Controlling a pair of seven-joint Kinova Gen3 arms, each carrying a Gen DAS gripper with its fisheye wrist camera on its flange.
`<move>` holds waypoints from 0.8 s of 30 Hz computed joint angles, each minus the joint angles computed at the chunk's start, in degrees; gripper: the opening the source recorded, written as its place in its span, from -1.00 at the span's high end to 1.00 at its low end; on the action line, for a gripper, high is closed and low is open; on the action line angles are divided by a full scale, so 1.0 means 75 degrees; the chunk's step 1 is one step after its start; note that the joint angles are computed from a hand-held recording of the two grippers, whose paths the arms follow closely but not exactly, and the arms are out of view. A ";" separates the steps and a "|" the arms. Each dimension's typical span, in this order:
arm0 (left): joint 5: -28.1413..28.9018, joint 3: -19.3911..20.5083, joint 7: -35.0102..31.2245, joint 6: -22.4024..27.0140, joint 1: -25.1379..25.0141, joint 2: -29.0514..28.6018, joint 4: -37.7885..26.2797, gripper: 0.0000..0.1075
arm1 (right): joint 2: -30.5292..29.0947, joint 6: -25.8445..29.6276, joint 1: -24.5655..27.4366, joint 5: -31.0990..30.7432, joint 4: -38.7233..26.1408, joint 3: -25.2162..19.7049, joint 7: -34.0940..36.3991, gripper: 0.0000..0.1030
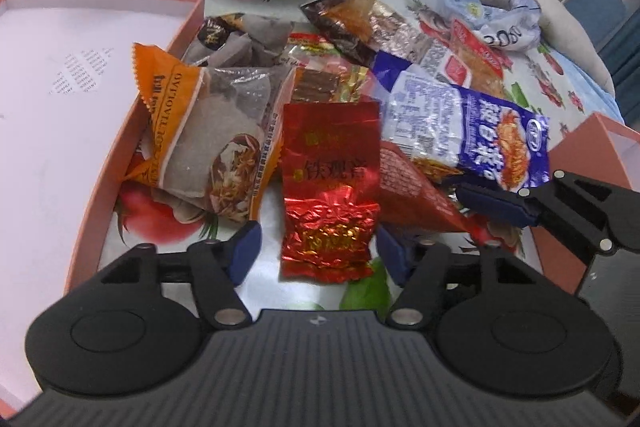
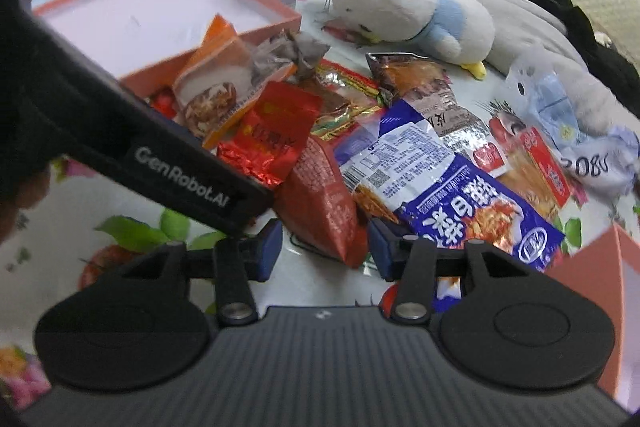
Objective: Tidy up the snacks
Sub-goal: 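Grasp the red tea packet with the left tool while the right tool grasps the red-brown bag, then carry both held packets over the open pink box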
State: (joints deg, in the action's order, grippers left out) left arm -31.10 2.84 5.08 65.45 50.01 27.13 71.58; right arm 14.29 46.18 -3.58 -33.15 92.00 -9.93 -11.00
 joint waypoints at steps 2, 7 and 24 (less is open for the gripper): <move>-0.0029 0.0006 -0.0057 -0.0163 -0.0050 -0.0028 0.0089 -0.27 | 0.0051 -0.0121 -0.0084 0.0090 0.0054 -0.0010 -0.0020 0.06; -0.0015 0.0011 -0.0484 0.0150 -0.0020 0.0179 -0.0265 -0.06 | -0.0029 -0.0311 -0.0061 0.0073 0.0244 -0.0094 0.0237 0.25; -0.0740 -0.0013 0.0451 0.1961 0.1170 0.0155 -0.1389 -0.04 | -0.1101 0.1102 0.0320 -0.0052 0.0591 0.0724 -0.0367 0.43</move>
State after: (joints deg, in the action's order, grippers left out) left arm -36.65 2.74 8.46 80.16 58.78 28.29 61.17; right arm 6.03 54.45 -1.18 -33.54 96.43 -4.50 -13.75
